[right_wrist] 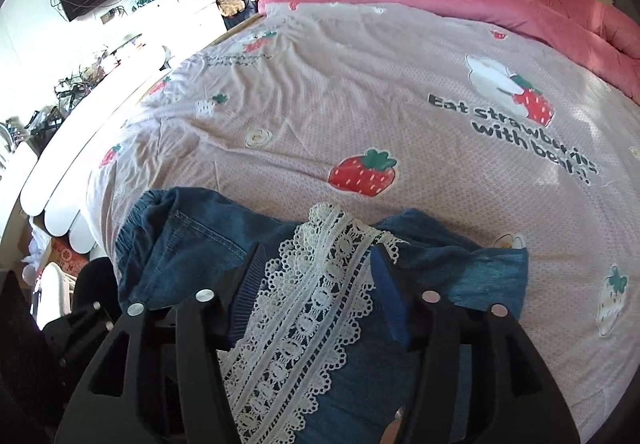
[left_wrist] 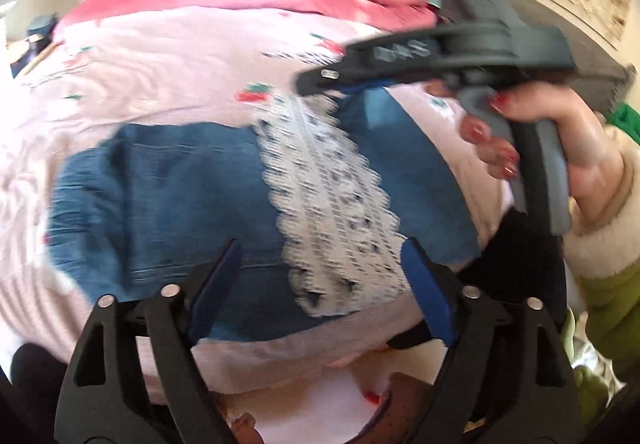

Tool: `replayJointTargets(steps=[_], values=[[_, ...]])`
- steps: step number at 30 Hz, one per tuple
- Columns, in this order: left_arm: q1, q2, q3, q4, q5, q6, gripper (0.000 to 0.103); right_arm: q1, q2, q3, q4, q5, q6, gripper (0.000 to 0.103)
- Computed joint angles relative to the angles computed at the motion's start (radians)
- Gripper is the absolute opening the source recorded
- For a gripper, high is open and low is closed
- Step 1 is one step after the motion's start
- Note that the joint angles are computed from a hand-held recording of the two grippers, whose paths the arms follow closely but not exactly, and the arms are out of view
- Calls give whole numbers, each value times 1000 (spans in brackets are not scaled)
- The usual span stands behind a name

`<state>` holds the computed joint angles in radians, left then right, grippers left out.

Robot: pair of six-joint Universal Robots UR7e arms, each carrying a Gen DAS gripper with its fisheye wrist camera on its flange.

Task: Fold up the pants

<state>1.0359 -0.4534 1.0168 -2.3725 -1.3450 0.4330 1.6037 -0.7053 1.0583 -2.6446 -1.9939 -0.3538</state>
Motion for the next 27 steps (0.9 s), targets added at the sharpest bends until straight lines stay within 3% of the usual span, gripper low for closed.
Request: replayJointTargets(steps=[3, 8, 19, 27], values=[[4, -15, 11, -28, 13, -10, 88, 14, -6, 12, -24, -12, -12, 64], [2, -18, 7, -56, 44, -34, 93, 28, -2, 10, -32, -10, -26, 69], [12, -28, 0, -48, 77, -113, 93, 62, 51, -60, 14, -27, -73, 81], [48, -31, -25, -21, 73, -188, 93, 75, 134, -186, 124, -30, -112, 84]])
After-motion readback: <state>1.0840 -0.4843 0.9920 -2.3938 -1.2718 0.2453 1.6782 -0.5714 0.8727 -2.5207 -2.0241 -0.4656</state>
